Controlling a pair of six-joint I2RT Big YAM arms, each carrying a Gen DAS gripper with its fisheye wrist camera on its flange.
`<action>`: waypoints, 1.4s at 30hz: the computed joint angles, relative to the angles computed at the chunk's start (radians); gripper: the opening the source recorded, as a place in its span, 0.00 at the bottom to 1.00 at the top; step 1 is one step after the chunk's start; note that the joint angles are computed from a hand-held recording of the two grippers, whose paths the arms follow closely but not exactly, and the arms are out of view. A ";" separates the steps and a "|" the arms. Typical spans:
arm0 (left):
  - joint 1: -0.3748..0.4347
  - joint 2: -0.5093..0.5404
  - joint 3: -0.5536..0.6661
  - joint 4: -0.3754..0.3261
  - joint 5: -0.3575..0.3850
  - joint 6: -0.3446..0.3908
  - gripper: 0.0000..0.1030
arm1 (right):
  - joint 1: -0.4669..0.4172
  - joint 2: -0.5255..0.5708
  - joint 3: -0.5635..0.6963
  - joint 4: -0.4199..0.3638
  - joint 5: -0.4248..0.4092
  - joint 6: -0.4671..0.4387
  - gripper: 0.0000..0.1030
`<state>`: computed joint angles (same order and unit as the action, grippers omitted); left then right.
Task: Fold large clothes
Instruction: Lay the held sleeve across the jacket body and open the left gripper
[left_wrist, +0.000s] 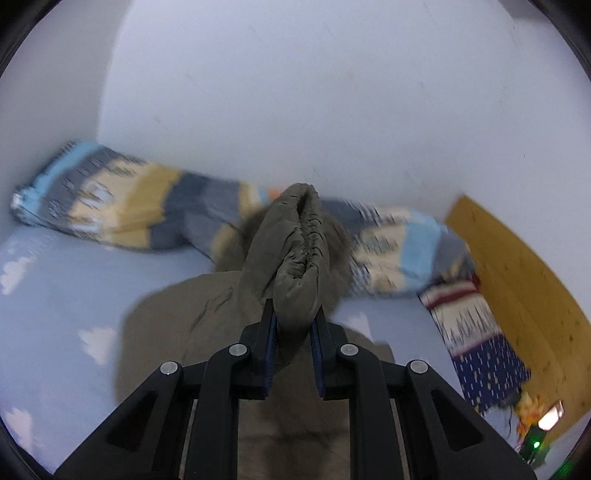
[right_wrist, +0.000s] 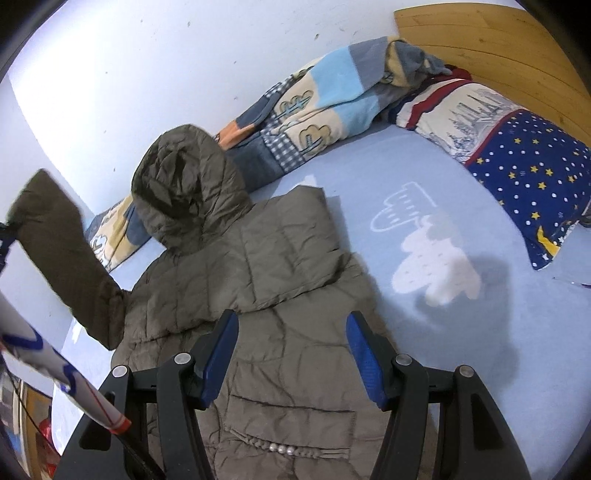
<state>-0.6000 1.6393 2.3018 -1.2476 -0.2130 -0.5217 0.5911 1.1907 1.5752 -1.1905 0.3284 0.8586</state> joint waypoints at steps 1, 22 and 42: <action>-0.022 0.016 -0.011 0.007 -0.003 -0.005 0.15 | -0.003 -0.003 -0.002 -0.002 0.000 -0.002 0.64; -0.200 0.087 -0.234 -0.015 0.054 0.059 0.57 | -0.043 -0.023 -0.023 0.018 -0.053 0.016 0.64; 0.177 -0.364 -0.706 0.047 -0.055 -0.088 0.71 | -0.089 0.111 -0.122 0.365 -0.406 0.155 0.59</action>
